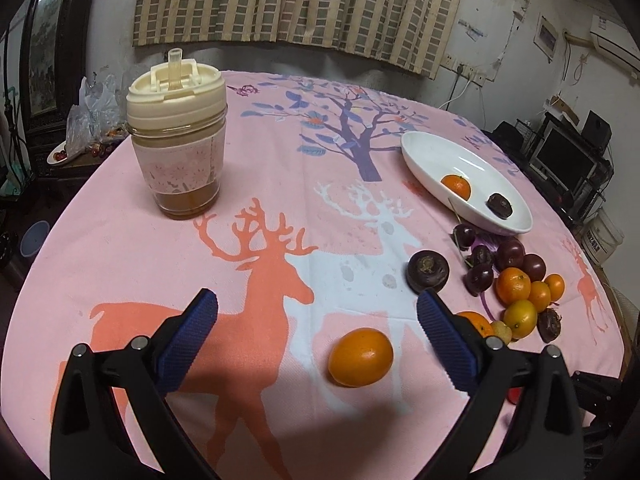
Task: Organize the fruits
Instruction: 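Grasp another mandarin orange with the left tool while the right tool grasps a red cherry tomato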
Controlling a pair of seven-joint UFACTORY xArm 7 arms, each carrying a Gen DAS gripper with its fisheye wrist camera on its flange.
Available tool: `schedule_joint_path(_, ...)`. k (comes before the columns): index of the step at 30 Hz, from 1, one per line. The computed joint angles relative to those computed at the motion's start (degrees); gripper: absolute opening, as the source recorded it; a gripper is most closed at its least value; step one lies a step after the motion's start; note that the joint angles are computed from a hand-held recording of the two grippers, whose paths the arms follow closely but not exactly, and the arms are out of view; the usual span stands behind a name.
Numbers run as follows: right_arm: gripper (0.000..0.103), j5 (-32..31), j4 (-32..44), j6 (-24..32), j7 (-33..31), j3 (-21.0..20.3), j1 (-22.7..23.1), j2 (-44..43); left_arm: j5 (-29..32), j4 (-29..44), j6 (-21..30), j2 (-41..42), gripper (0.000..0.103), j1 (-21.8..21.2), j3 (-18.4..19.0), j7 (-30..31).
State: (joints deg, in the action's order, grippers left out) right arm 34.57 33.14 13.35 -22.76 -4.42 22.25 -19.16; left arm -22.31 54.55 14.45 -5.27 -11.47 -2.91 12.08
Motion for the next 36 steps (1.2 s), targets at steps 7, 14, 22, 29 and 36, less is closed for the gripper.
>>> schedule_joint_path(7, 0.027, -6.51, 1.06, -0.1, 5.93, 2.78, -3.44, 1.5, -8.13, 1.19, 4.11, 0.2, 0.098, -0.7, 1.65, 7.62)
schedule_joint_path(14, 0.027, -6.19, -1.2, -1.4, 5.4, 0.69, -2.83, -2.83, -11.13, -0.69, 7.13, -2.13, 0.092, -1.68, 0.65, 21.69)
schedule_joint_path(22, 0.027, -5.95, -2.04, -2.01, 4.94, -1.95, -0.54, -4.29, -5.33, 1.88, 11.24, 0.47, 0.058, -1.05, -0.57, 19.21)
schedule_joint_path(29, 0.027, -4.03, -1.93, -2.63, 2.17, -5.47, 1.22, -5.09, 6.42, 2.08, 10.56, 1.2, 0.037, -0.28, -2.03, 10.79)
schedule_joint_path(36, 0.027, 0.66, 1.24, -3.16, -4.5, -10.22, 3.36, -3.93, 4.39, 5.12, 12.82, 1.46, 0.037, -0.65, -1.74, 10.64)
